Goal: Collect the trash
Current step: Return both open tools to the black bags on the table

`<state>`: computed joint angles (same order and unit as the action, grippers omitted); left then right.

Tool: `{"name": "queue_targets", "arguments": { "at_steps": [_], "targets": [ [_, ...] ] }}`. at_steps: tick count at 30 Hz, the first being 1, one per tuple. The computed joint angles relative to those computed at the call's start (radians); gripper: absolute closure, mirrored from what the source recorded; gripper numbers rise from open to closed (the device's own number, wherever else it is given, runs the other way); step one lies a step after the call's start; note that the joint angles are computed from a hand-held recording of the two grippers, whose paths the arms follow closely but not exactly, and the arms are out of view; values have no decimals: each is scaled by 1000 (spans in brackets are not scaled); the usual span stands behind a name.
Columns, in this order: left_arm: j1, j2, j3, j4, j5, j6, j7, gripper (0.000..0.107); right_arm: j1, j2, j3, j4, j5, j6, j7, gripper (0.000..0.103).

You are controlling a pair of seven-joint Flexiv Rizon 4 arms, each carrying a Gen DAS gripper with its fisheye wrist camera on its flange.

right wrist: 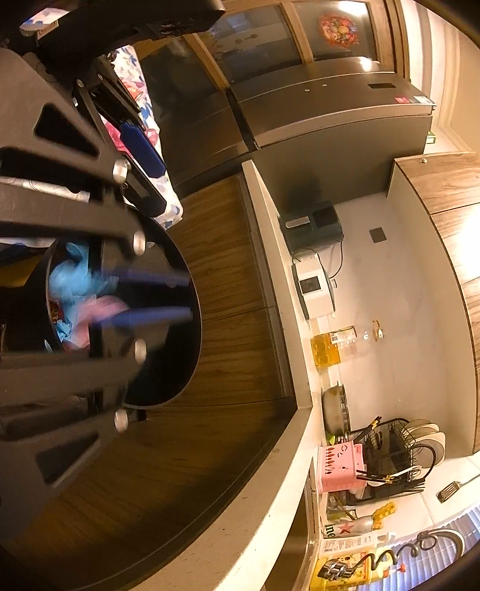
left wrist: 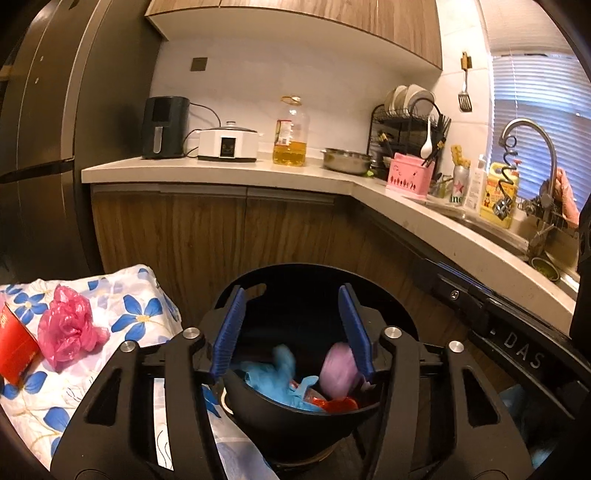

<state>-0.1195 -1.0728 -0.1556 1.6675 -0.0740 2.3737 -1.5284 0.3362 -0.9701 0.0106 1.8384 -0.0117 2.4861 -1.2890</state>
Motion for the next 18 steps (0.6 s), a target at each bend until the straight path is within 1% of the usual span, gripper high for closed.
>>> {"name": "queue_targets", "arguments": {
  "at_steps": [4, 6, 8, 10, 14, 18],
  "targets": [
    [-12, 9, 18, 31, -50, 29, -1, 41, 6, 4, -3, 8, 22, 6, -6, 73],
    [-13, 19, 23, 58, -80, 45, -12, 35, 10, 7, -3, 14, 35, 10, -9, 68],
    [-21, 31, 35, 91, -115, 72, -18, 32, 13, 11, -2, 24, 44, 22, -11, 58],
    [-33, 40, 50, 122, -151, 105, -17, 25, 26, 14, -5, 37, 64, 32, -22, 54],
    [-61, 61, 70, 207, -246, 183, -17, 20, 40, 19, 1, 62, 85, 53, -32, 38],
    [-71, 79, 76, 283, -308, 248, -30, 14, 85, 28, -10, 88, 142, 76, -74, 31]
  ]
}}
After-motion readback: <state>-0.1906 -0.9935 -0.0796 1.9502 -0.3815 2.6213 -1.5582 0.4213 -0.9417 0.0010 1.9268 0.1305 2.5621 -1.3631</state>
